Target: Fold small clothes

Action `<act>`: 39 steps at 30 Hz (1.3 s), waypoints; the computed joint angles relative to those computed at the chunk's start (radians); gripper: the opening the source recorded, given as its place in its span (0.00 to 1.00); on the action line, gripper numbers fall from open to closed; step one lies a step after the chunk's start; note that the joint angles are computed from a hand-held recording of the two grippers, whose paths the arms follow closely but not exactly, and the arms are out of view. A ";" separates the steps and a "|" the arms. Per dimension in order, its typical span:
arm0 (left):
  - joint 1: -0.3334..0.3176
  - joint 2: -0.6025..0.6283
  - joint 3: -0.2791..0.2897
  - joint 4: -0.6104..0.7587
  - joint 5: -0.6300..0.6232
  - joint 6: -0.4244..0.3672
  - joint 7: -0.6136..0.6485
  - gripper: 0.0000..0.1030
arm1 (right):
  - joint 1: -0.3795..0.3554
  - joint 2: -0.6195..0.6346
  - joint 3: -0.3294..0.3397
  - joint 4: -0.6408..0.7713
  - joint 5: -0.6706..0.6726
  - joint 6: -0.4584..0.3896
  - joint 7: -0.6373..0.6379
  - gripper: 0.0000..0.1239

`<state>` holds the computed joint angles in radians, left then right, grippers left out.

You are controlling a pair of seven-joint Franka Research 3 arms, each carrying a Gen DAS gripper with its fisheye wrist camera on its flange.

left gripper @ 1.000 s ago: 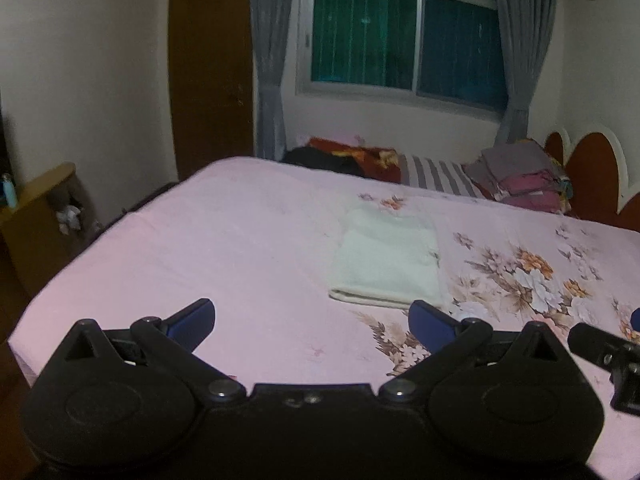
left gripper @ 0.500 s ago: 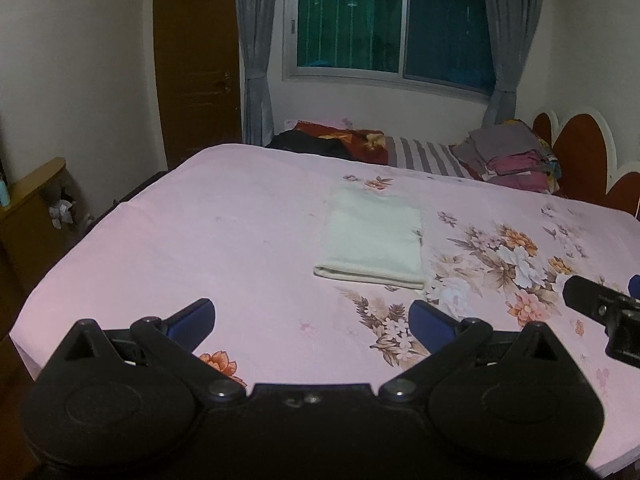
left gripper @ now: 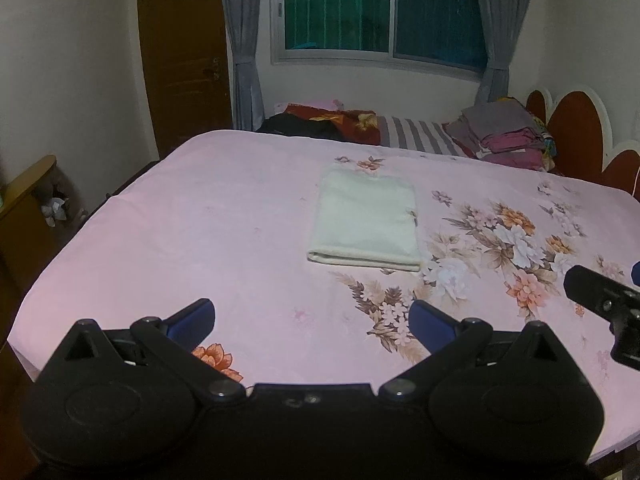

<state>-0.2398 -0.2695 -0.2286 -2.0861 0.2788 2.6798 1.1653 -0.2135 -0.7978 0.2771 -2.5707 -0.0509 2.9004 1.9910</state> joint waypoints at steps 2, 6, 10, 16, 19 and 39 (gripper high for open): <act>-0.001 0.007 0.000 0.008 -0.001 -0.004 0.002 1.00 | 0.002 0.003 -0.003 0.002 -0.001 0.002 -0.002 0.83; -0.005 0.017 0.001 0.019 -0.008 -0.018 0.011 1.00 | -0.002 0.005 0.001 0.001 0.000 0.003 0.006 0.83; -0.027 0.037 0.023 0.034 -0.078 -0.024 0.074 1.00 | 0.001 0.006 -0.003 0.001 -0.001 0.003 0.004 0.83; -0.012 0.052 0.015 0.043 -0.085 -0.007 0.062 1.00 | -0.006 0.022 0.005 0.008 -0.004 0.004 0.012 0.83; -0.006 0.056 0.010 0.048 -0.069 -0.004 0.051 1.00 | -0.011 0.028 0.008 0.011 -0.008 0.007 0.017 0.83; 0.005 0.086 0.002 0.086 -0.013 -0.002 0.021 1.00 | -0.028 0.065 0.005 0.039 -0.024 0.018 0.032 0.83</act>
<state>-0.2350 -0.1839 -0.2263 -2.0002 0.2661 2.6780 1.1863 -0.2410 -0.7325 0.2822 -2.5321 -0.0749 2.9188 2.0233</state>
